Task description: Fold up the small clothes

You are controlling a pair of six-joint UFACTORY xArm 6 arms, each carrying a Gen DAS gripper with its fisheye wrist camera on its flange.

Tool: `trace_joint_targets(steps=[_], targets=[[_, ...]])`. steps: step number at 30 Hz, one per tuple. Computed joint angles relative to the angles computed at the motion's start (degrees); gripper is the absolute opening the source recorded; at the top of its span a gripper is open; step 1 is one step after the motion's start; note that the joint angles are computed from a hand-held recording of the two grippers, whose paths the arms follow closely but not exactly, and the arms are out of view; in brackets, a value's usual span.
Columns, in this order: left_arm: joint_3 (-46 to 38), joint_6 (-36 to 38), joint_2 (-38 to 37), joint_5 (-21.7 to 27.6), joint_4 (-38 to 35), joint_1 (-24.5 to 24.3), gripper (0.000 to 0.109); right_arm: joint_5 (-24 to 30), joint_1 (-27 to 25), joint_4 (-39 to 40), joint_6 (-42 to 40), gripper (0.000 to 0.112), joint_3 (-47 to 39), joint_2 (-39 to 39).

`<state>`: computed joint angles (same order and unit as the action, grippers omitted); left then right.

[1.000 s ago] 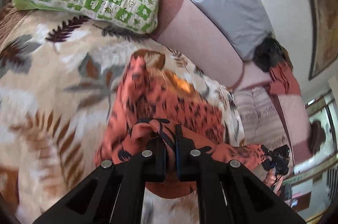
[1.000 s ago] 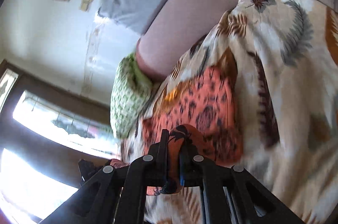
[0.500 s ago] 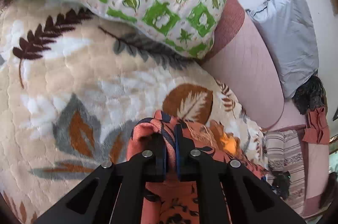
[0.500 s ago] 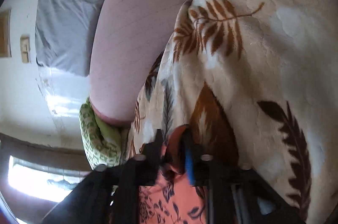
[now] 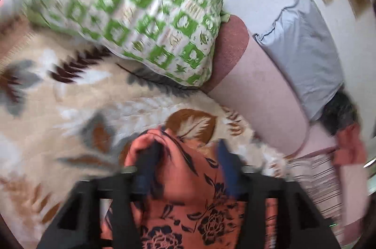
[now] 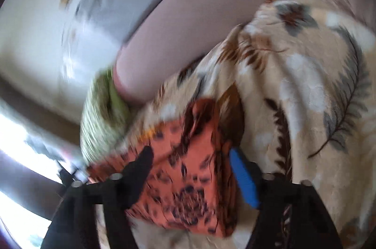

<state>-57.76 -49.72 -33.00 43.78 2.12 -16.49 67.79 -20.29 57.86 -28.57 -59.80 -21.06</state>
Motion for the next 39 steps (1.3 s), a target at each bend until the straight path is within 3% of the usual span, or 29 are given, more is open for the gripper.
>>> trace_joint_targets(steps=[1, 3, 5, 8, 11, 14, 16, 19, 22, 25, 27, 30, 34, 36, 39], targets=[[0.59, -3.34, -1.94, 0.55, 6.0, -2.16, 0.084, 0.06, 2.29, -1.62, 0.19, 0.055, 0.16, -0.44], [5.2, -7.02, -6.12, -4.81, 17.76, -5.63, 0.087, -2.52, 9.74, -6.78, 2.08, 0.053, 0.69, -1.46], [6.54, -6.89, -6.24, -5.83, 22.11, -6.24, 0.087, -4.27, 15.94, -10.42, 4.01, 0.053, 0.8, -1.33], [2.78, 2.36, -1.74, 2.02, 13.2, -4.04, 0.087, -6.6, 24.86, -14.25, 7.7, 0.053, -0.63, 1.71], [3.68, 1.62, -4.05, 6.94, 8.39, -2.3, 0.087, -9.83, 32.01, -16.66, 10.16, 0.053, -3.99, 6.63], [12.83, -10.24, -13.77, 5.56, 11.72, -3.66, 0.087, -12.12, 37.23, -19.06, 12.82, 0.053, -9.62, 13.88], [17.62, -18.21, -17.77, 6.9, 15.0, -5.54, 0.087, -17.88, 40.71, -25.06, 16.35, 0.053, -13.89, 18.45], [19.1, -13.63, -16.19, 5.88, 7.83, -3.01, 0.087, -27.0, 42.33, -30.99, 23.4, 0.053, -22.82, 26.04], [18.74, -12.94, -15.86, 5.51, 10.24, -1.8, 0.087, -36.15, 41.1, -30.47, 33.07, 0.053, -26.23, 29.1], [19.05, -8.72, -15.82, 4.43, 6.64, 0.17, 0.087, -34.86, 41.48, -22.32, 27.56, 0.053, -25.83, 27.31], [19.3, -9.87, -15.7, 4.73, 6.96, 0.76, 0.087, -29.41, 43.25, -16.58, 19.75, 0.053, -24.32, 24.78], [18.41, -11.89, -15.23, 7.91, 9.06, 0.78, 0.087, -23.82, 48.18, -15.68, 13.54, 0.053, -20.44, 21.29], [15.82, -10.77, -13.53, 13.78, 13.33, -1.2, 0.087, -22.61, 53.79, -24.49, 17.83, 0.053, -23.91, 26.57], [14.19, -8.69, -11.8, 16.45, 14.72, -2.67, 0.087, -23.99, 55.07, -30.06, 22.1, 0.053, -29.63, 32.13], [14.01, -6.11, -10.64, 16.21, 13.11, -2.92, 0.087, -27.25, 54.04, -34.99, 30.2, 0.053, -41.64, 40.91]])
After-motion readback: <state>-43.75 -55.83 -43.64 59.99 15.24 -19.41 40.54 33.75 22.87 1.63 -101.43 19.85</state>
